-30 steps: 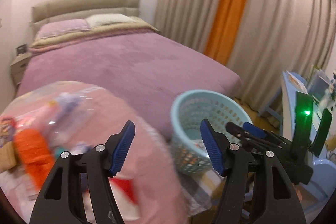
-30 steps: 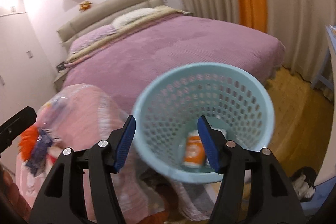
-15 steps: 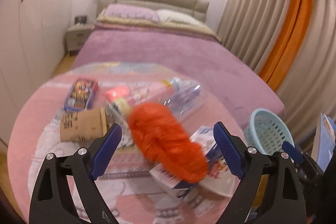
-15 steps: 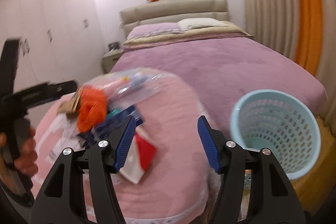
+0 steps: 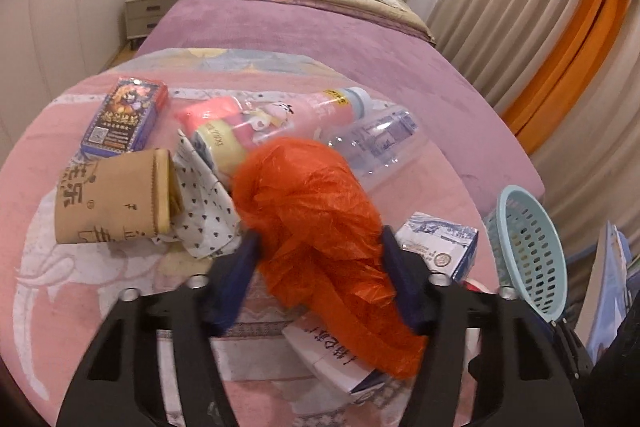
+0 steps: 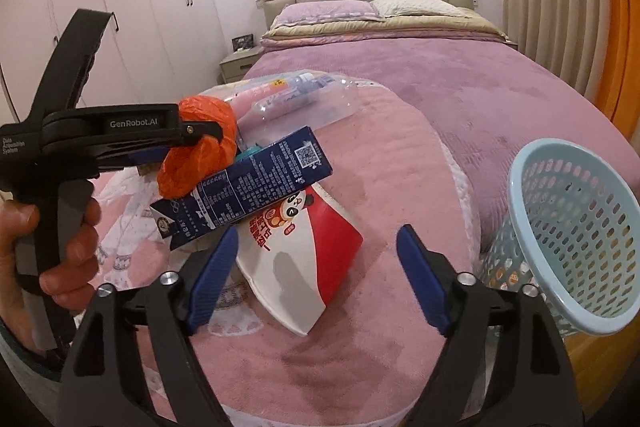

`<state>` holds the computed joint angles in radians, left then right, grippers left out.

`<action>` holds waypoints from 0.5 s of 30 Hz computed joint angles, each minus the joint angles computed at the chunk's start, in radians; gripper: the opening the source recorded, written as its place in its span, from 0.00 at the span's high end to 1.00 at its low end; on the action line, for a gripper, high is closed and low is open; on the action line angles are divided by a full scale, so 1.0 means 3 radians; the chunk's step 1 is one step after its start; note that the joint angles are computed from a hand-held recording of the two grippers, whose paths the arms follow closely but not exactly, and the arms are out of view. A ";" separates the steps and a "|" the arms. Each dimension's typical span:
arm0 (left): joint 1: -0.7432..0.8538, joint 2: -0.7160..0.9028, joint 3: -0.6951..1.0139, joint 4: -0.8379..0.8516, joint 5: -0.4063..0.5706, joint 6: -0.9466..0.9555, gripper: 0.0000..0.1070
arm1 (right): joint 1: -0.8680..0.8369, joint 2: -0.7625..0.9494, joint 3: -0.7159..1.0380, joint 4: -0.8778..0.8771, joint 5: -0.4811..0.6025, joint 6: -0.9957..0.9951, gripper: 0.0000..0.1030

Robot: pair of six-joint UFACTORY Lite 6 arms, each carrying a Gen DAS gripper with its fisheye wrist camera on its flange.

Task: Collect trash
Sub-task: 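Grasp the orange plastic bag with the left tool while the right tool grasps the red-white paper cup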

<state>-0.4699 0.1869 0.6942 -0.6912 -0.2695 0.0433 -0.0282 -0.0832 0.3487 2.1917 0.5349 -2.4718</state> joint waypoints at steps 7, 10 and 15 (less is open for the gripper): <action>-0.0006 -0.0459 -0.0450 0.0150 -0.0122 -0.0105 0.65 | 0.0180 0.0201 -0.0010 0.0203 0.0018 -0.0319 0.09; -0.0061 -0.0719 -0.0675 -0.0039 -0.0180 0.0074 0.65 | 0.0371 0.0376 0.0076 0.0658 -0.0049 -0.0713 0.09; -0.0116 -0.1171 -0.1008 -0.0328 -0.0211 0.0355 0.65 | 0.0484 0.0687 0.0335 0.0702 -0.0092 -0.0662 0.09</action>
